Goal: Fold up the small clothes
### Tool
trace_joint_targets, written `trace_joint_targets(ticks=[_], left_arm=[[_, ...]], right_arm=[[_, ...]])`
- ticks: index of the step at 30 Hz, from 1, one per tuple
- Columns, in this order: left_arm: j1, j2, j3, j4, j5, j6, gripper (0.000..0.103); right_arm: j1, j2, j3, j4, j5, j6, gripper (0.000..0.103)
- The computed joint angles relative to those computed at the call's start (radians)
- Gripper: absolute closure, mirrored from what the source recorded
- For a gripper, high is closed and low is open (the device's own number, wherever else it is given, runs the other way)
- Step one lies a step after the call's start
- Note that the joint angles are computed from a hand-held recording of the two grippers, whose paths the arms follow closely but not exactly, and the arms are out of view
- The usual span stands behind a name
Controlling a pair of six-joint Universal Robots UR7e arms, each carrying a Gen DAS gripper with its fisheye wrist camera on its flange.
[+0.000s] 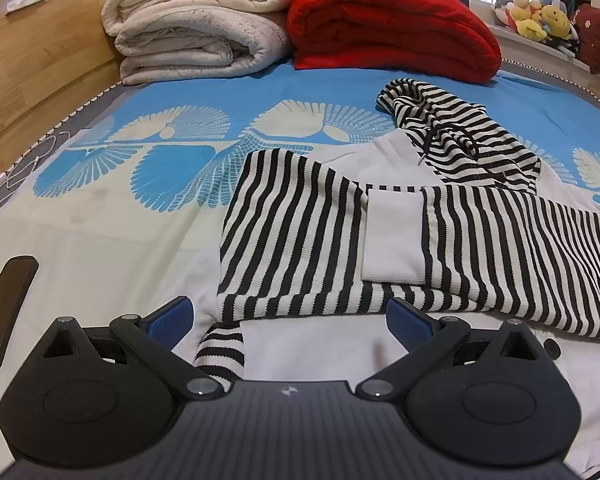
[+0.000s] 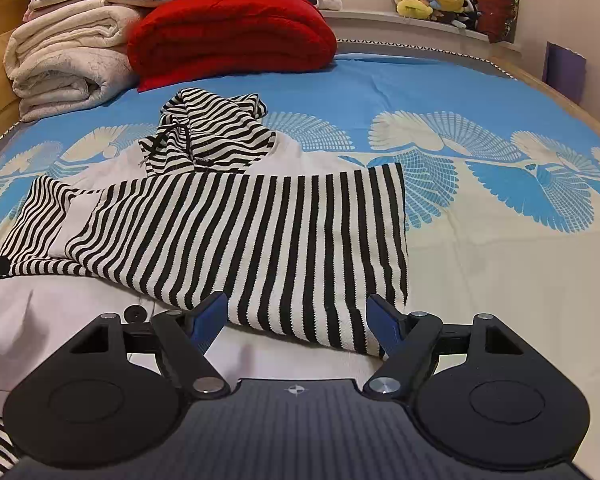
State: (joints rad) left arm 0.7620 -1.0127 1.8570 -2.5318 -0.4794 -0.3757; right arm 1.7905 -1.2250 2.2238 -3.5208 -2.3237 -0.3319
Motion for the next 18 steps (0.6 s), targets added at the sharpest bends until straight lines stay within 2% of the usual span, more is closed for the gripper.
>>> trace_joint_targets(ticks=[8, 11, 13, 16, 18], left_arm=[[-0.003, -0.006, -0.001, 0.012, -0.020, -0.003, 0.000], [-0.002, -0.039, -0.014, 0.019, -0.105, 0.007, 0.000], [0.000, -0.055, -0.034, -0.058, -0.157, 0.069, 0.000], [0.020, 0.010, -0.177, -0.189, -0.153, 0.248, 0.000], [0.042, 0.110, -0.343, -0.242, -0.126, 0.343, 0.000]], right_arm=[[-0.001, -0.001, 0.000, 0.006, 0.004, 0.002, 0.025], [0.001, -0.013, 0.000, -0.012, 0.017, 0.015, 0.025], [0.005, -0.050, -0.014, -0.009, 0.061, 0.036, 0.025], [0.008, -0.101, -0.114, 0.069, 0.143, 0.074, 0.023], [0.021, -0.063, -0.246, 0.080, 0.152, 0.028, 0.021]])
